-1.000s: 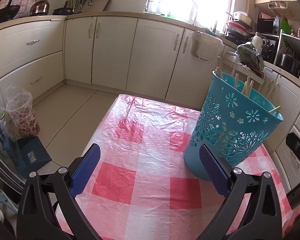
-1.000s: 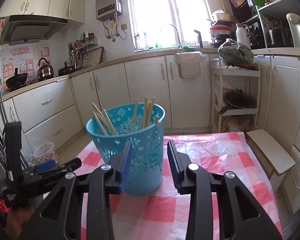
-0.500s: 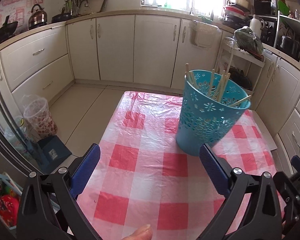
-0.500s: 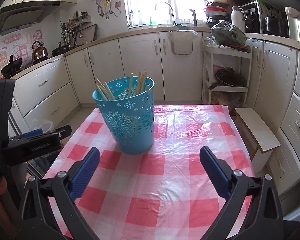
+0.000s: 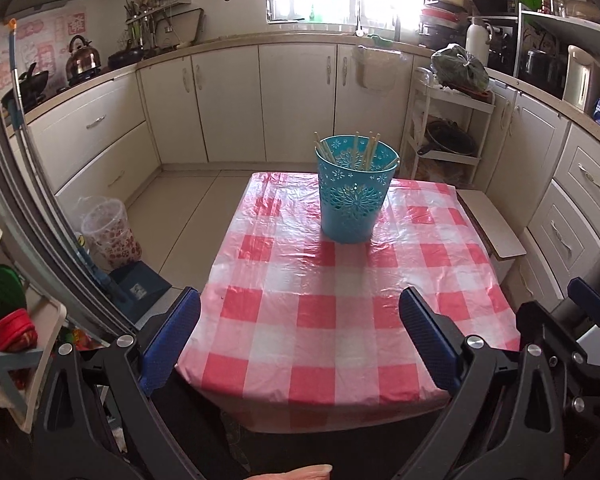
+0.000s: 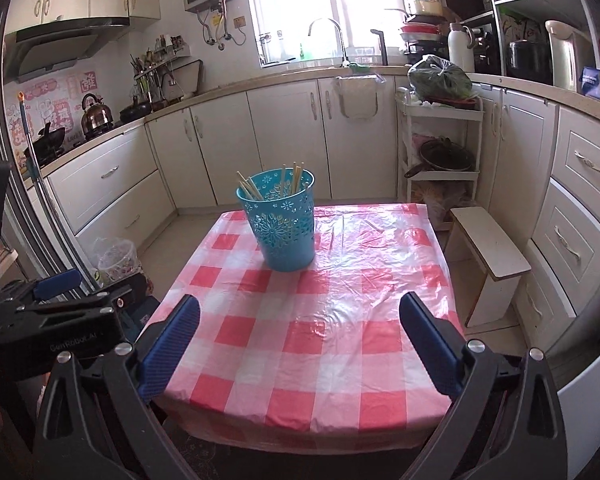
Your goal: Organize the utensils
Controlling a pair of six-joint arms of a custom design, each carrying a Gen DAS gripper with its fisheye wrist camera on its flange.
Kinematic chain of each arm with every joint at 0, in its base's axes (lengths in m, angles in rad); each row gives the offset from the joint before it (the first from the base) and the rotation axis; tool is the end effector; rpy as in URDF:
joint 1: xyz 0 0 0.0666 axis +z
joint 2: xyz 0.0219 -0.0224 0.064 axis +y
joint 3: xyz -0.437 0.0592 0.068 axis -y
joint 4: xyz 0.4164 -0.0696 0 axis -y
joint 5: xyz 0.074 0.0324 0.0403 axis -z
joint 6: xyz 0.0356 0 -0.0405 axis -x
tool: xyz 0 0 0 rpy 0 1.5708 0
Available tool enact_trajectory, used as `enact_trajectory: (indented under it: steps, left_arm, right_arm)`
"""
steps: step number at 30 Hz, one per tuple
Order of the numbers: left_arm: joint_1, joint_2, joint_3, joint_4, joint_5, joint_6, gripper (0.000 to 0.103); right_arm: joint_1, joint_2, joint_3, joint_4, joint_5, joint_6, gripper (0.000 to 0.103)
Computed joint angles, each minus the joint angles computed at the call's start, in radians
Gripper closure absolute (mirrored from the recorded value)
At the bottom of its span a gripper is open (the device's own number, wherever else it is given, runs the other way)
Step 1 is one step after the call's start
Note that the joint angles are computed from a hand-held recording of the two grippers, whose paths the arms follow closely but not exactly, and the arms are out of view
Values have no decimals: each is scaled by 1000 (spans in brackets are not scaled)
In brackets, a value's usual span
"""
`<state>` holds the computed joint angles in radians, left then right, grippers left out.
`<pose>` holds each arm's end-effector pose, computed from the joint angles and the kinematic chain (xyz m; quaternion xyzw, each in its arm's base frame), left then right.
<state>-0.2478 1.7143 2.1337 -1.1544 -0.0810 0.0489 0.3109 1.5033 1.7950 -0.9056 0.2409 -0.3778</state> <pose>0.5950 -0.1480 0.6494 0.0743 0.9103 -0.0233 0.4065 0.5242 0.1591 0.6282 0.0848 0.8789 0.0539 0.4662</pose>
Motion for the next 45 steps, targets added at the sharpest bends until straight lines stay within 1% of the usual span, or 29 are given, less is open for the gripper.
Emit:
enact_trajectory:
  steps: [5,8,11,15,23,45]
  left_arm:
    - [-9,-123,-139,22,-19,8,8]
    - [0,-159,-172,8,-9,26,8]
    - [9,-194,-208,8,-7,54,8]
    - [10,-227,-242,37,-29,45,8]
    - [17,-245,-254,48,-27,51,8]
    - [32,-273,-282,67,-28,62,8]
  right_arm:
    - [40,-61,-53,-48,-2,-76,7]
    - [69,-94,-90,-61,5,-117,7]
    - [93,-109,-108,-69,3,-117,7]
    - [108,-115,-114,-75,13,-125,7]
    - [121,-134,-129,-65,46,-135,7]
    - [134,-145,-131,-65,69,-126,7]
